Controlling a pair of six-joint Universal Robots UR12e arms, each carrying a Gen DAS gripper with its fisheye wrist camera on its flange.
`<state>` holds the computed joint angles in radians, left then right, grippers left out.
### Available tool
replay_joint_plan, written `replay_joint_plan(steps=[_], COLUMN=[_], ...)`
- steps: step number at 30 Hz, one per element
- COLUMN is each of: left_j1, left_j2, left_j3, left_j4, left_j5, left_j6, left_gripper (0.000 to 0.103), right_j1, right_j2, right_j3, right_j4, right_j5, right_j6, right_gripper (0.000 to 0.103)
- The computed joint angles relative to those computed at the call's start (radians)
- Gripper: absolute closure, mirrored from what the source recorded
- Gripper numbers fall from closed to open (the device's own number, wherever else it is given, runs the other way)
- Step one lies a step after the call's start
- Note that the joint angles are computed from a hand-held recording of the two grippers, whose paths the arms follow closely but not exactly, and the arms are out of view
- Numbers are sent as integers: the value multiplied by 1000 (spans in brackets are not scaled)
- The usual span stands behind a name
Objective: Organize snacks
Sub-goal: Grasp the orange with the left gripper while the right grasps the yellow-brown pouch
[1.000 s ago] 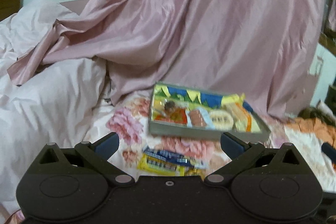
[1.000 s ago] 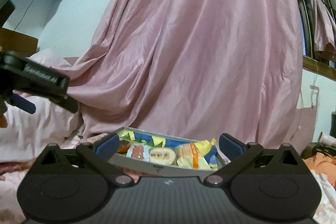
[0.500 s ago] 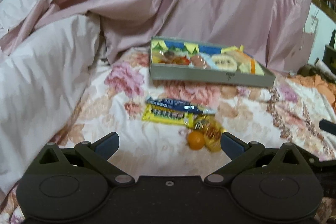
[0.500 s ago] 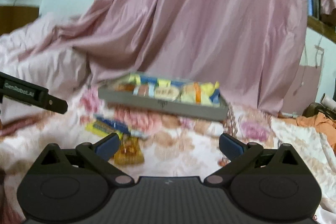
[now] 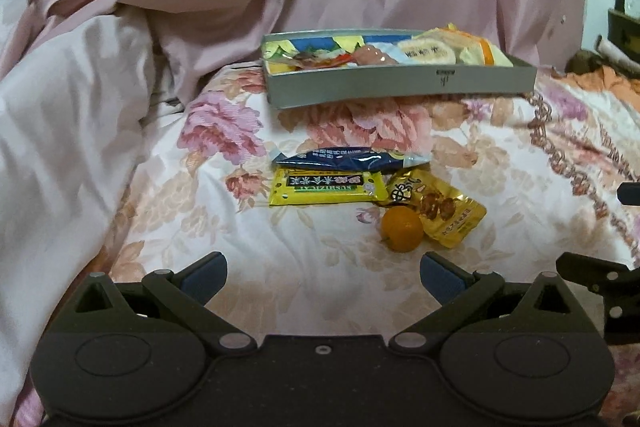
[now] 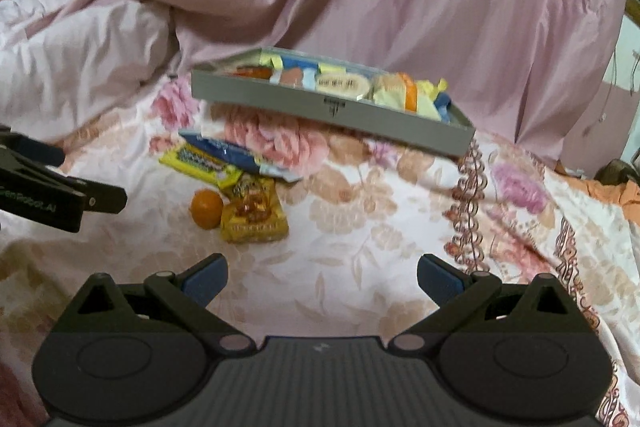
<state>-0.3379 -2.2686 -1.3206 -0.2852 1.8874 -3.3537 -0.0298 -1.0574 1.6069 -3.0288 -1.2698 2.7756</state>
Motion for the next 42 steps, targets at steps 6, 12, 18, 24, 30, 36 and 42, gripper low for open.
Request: replay_joint_plan(steps=[6, 12, 18, 24, 30, 36, 42], left_j1=[7, 22, 29, 32, 27, 25, 30], left_j2=[-35, -58, -89, -116, -144, -151, -152], left_j3=[42, 72, 109, 141, 160, 157, 151], left_j4=[-18, -49, -61, -14, 44, 88, 107], left_j5=[-34, -117, -159, -158, -148, -184, -245], left_j6=[46, 118, 177, 286, 471, 559, 588], left_gripper=[1, 1, 1, 1, 1, 10, 28], right_j1=[13, 25, 40, 52, 56, 65, 67], right_j2=[11, 24, 32, 38, 51, 70, 75], right_j3=[-20, -39, -45, -47, -60, -67, -70], right_j4=[66, 111, 122, 136, 120, 60, 60], right_j5=[-32, -55, -87, -122, -128, -150, -152], right_j6=[-43, -85, -142, -201, -195, -228, -222], right_gripper=[0, 0, 0, 0, 0, 0, 0])
